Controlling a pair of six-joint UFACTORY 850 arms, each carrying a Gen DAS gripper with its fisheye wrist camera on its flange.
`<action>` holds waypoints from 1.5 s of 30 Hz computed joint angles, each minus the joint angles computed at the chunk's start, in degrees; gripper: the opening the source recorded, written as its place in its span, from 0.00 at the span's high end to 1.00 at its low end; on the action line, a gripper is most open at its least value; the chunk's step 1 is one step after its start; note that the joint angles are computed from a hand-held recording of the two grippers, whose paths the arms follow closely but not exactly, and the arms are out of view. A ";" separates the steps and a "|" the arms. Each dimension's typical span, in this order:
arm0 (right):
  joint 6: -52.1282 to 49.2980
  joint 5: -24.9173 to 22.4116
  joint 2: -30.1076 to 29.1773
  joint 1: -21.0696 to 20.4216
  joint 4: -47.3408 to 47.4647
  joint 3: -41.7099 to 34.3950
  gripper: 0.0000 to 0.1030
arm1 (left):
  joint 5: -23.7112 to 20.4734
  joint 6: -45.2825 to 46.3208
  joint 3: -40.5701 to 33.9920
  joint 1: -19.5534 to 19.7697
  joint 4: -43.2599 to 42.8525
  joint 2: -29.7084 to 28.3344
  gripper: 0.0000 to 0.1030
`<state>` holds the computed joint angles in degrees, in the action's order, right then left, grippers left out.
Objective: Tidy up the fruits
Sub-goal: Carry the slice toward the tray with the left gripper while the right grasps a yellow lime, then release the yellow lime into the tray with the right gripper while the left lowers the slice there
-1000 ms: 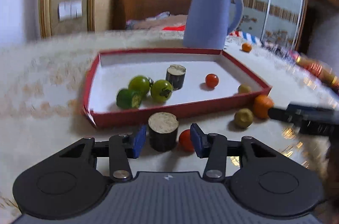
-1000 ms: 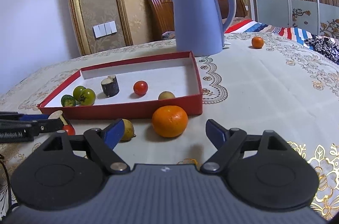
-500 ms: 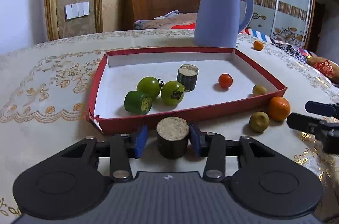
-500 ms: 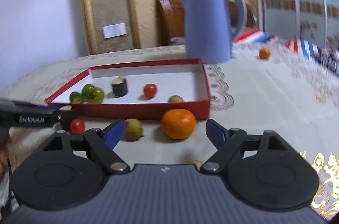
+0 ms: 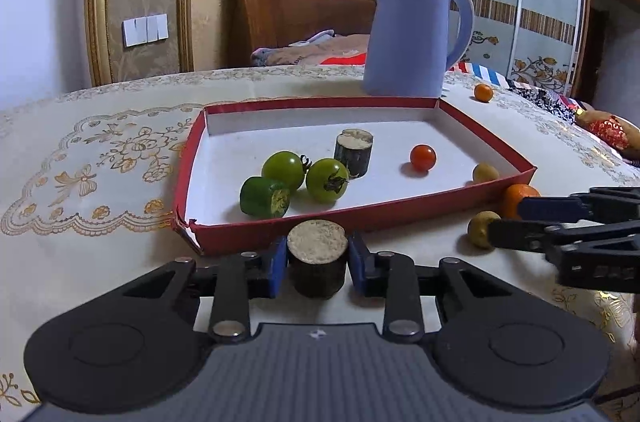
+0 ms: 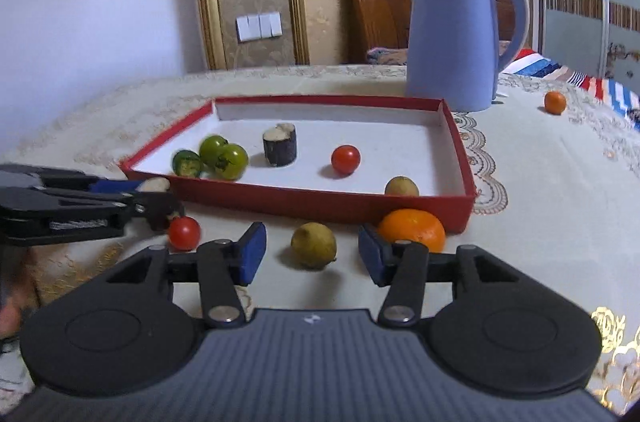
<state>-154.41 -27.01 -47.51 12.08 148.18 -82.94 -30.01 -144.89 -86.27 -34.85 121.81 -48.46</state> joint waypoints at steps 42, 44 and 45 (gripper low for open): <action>-0.89 10.02 -8.93 2.17 2.56 -18.53 0.74 | -2.64 28.75 -20.06 2.97 -20.46 -9.35 0.70; 0.30 11.04 -10.02 2.33 1.35 -20.35 0.74 | -2.84 30.95 -21.86 3.25 -22.46 -10.51 0.70; 0.92 11.56 -10.59 2.40 0.83 -21.30 0.74 | -3.23 31.74 -22.80 3.40 -23.24 -11.14 0.70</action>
